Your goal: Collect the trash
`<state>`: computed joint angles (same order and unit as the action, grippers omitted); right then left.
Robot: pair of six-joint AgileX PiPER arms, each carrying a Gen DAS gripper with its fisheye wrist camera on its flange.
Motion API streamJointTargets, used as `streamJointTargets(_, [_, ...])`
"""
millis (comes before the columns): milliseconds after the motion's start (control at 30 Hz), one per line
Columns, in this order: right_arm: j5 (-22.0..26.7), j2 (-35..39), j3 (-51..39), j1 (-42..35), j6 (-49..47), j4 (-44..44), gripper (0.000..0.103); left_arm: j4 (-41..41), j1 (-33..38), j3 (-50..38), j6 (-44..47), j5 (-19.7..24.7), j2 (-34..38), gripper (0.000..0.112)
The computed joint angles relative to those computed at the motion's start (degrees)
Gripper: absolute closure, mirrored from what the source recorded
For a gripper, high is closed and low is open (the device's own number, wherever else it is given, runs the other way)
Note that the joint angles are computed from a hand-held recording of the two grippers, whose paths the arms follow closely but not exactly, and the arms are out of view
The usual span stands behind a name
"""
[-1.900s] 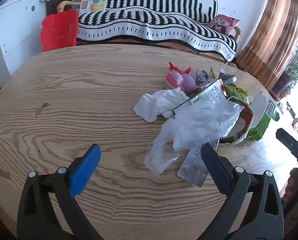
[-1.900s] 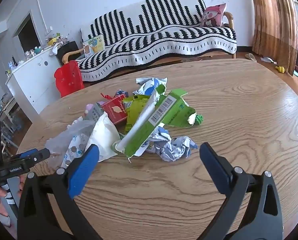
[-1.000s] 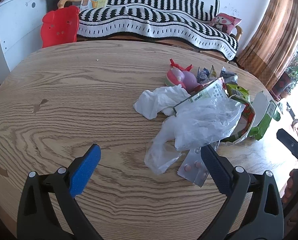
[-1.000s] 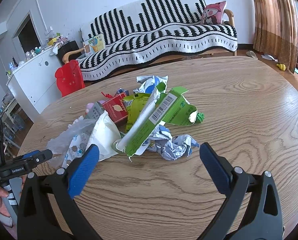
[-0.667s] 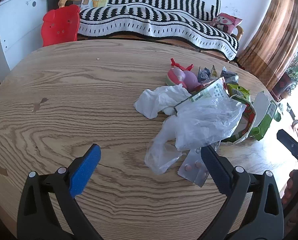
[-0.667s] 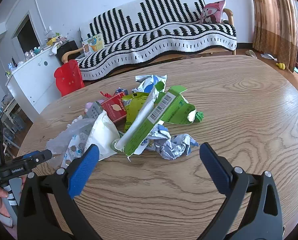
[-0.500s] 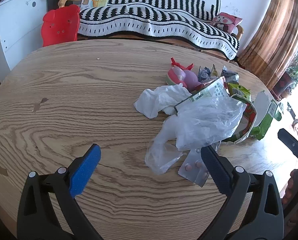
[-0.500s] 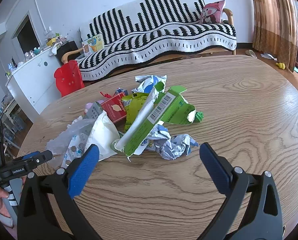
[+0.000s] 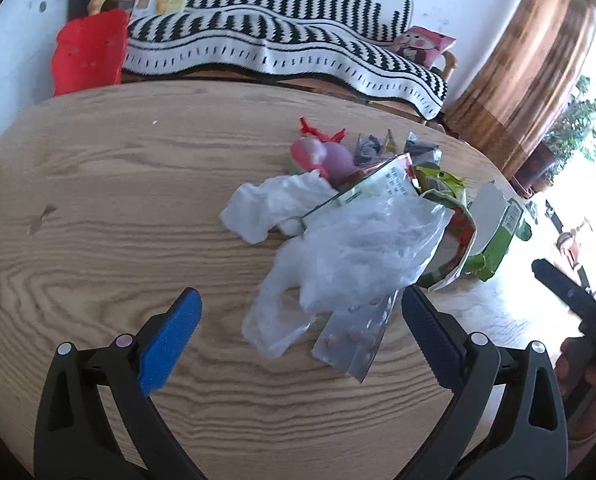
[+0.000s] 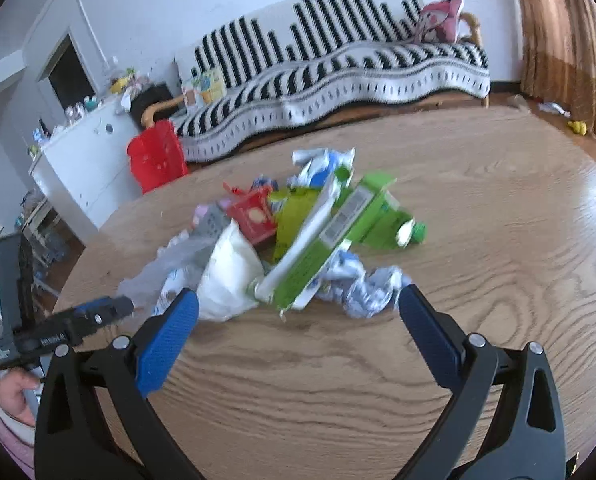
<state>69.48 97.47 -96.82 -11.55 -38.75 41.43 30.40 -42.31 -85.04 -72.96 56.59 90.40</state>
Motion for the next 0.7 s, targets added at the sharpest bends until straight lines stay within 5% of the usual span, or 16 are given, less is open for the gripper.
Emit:
streamJointTargets(133, [-5.0, -0.4, 1.4, -1.2, -0.1, 2.7, 0.006, -4.8, 1.8, -2.0, 3.6, 1.1, 1.1, 0.015])
streamJointTargets(400, [0.0, 9.7, -10.8, -0.3, 16.1, 1.1, 0.016, -3.5, 4.1, -5.1, 6.6, -0.7, 4.9, 0.016])
streamJointTargets(467, [-0.4, 11.5, -12.3, 0.0, 16.9, 4.1, 0.026, -4.3, 4.9, -5.4, 8.4, -2.0, 5.4, 0.035])
streamJointTargets(500, [-1.4, 12.2, -13.0, 0.4, 16.9, 4.5, 0.031, -6.8, 6.0, -5.8, 12.2, -3.1, 5.8, 0.056])
streamJointTargets(533, [-2.0, 12.5, -13.4, 0.8, 16.9, 4.6, 0.046, -7.4, 6.2, -6.3, 13.8, -3.2, 6.3, 0.073])
streamJointTargets(567, [-3.4, 12.8, -13.2, 0.4, 15.2, 6.3, 0.066, -7.2, 6.1, -7.0, 14.4, -2.7, 7.0, 0.079])
streamJointTargets(600, [-5.2, 12.5, -12.9, 0.8, 14.9, 5.7, 0.075, -6.7, 6.0, -7.4, 14.0, -1.7, 7.3, 0.087])
streamJointTargets(700, [-6.7, 12.3, -12.5, 0.5, 12.1, 7.0, 0.077, -2.2, 4.7, -7.6, 9.3, 1.1, 6.8, 0.096])
